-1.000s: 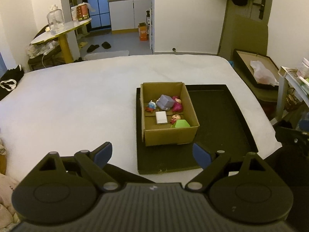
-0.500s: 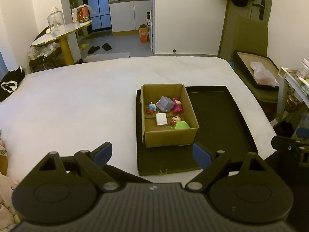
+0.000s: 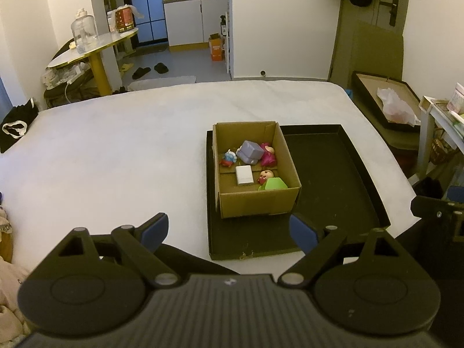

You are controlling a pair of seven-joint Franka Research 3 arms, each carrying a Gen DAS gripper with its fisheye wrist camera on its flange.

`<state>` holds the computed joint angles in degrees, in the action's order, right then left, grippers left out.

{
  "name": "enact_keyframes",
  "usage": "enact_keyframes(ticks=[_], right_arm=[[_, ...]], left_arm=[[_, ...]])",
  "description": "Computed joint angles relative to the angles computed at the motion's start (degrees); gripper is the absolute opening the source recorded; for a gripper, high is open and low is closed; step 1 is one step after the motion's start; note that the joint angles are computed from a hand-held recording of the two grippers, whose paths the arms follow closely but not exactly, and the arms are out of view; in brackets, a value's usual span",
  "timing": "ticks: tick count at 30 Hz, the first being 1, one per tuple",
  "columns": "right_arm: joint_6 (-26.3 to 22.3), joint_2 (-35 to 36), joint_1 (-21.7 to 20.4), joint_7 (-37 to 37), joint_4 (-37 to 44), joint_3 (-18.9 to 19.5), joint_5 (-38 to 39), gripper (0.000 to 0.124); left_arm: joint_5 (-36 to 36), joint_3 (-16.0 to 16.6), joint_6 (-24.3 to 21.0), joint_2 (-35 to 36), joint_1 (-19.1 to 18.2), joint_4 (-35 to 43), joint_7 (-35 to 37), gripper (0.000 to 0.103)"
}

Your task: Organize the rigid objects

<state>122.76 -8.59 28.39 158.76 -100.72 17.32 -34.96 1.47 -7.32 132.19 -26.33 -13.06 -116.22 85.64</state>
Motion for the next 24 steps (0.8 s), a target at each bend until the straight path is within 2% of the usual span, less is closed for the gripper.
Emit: enact_keyframes(ticks=[24], right_arm=[[-0.06, -0.43, -0.01, -0.66, -0.05, 0.48, -0.78, 0.103]], left_arm=[[0.27, -0.19, -0.35, -0.23, 0.03, 0.03, -0.23, 0.090]])
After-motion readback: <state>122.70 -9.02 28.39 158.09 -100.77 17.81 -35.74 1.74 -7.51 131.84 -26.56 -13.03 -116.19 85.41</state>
